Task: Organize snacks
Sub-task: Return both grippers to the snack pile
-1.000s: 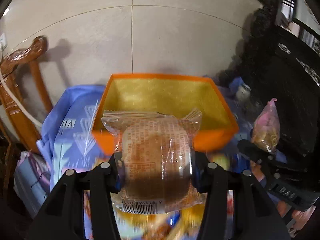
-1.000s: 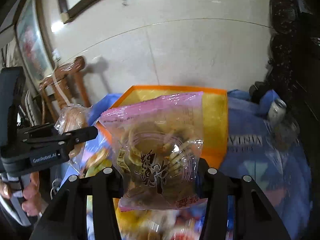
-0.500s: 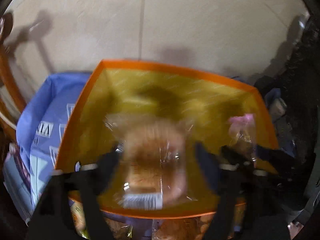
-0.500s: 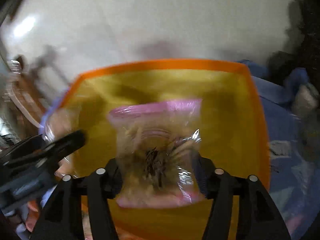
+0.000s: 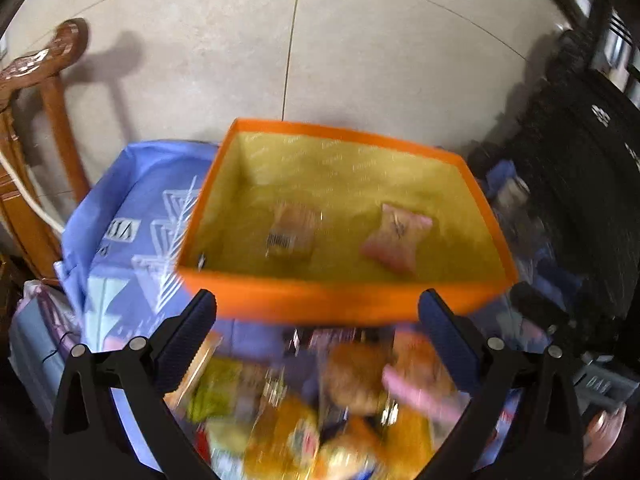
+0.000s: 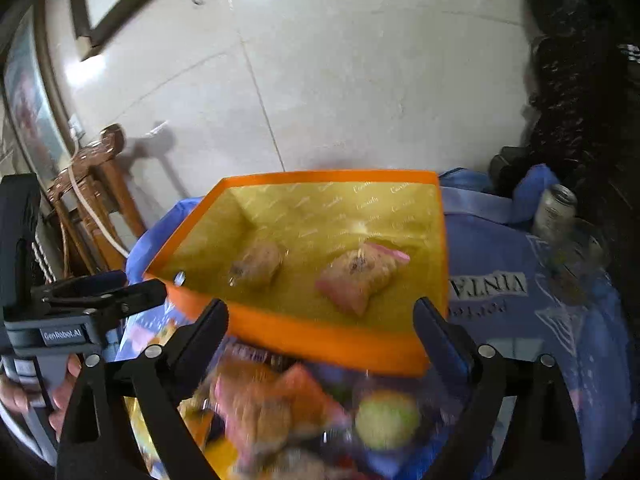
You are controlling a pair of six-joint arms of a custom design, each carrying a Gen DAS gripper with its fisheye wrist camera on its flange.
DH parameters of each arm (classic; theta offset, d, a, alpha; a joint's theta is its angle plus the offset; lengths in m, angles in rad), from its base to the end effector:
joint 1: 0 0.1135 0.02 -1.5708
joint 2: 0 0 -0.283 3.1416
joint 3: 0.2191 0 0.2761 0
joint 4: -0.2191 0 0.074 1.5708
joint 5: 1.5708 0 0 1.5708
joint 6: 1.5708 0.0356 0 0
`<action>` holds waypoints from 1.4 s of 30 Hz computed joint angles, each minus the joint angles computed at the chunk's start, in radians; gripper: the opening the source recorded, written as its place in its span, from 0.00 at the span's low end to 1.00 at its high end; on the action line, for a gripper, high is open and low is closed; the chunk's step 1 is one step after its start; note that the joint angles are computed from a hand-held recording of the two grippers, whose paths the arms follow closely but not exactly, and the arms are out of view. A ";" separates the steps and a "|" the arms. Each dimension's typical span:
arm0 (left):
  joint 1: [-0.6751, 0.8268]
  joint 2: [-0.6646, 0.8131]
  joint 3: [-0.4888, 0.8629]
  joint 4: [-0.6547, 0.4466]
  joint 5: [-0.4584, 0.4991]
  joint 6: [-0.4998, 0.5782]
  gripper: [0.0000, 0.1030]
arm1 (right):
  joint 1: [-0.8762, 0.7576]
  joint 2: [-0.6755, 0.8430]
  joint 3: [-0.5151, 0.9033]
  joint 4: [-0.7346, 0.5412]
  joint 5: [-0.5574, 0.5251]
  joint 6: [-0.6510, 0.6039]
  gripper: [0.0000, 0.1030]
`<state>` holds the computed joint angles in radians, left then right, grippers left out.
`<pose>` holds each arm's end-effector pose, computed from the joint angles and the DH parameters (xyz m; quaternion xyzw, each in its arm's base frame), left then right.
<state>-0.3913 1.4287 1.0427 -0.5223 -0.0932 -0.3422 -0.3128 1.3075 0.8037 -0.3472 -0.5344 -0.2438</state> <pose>0.2966 -0.1188 0.2615 0.0080 0.9447 -0.0754 0.3191 0.2723 -0.0690 0.2305 -0.0618 0.9054 0.1443 0.3945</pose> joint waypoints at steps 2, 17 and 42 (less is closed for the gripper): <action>-0.019 -0.103 -0.090 -0.012 -0.029 -0.003 0.96 | -0.077 -0.088 -0.066 -0.043 -0.075 -0.043 0.95; -0.217 -0.624 -0.549 -0.215 -0.284 -0.154 0.96 | -0.722 -0.316 -0.366 -0.433 -0.277 -0.747 0.97; 0.348 -0.218 -0.568 0.112 0.166 -0.008 0.28 | -0.733 -0.307 -0.432 -0.440 -0.246 -0.851 0.97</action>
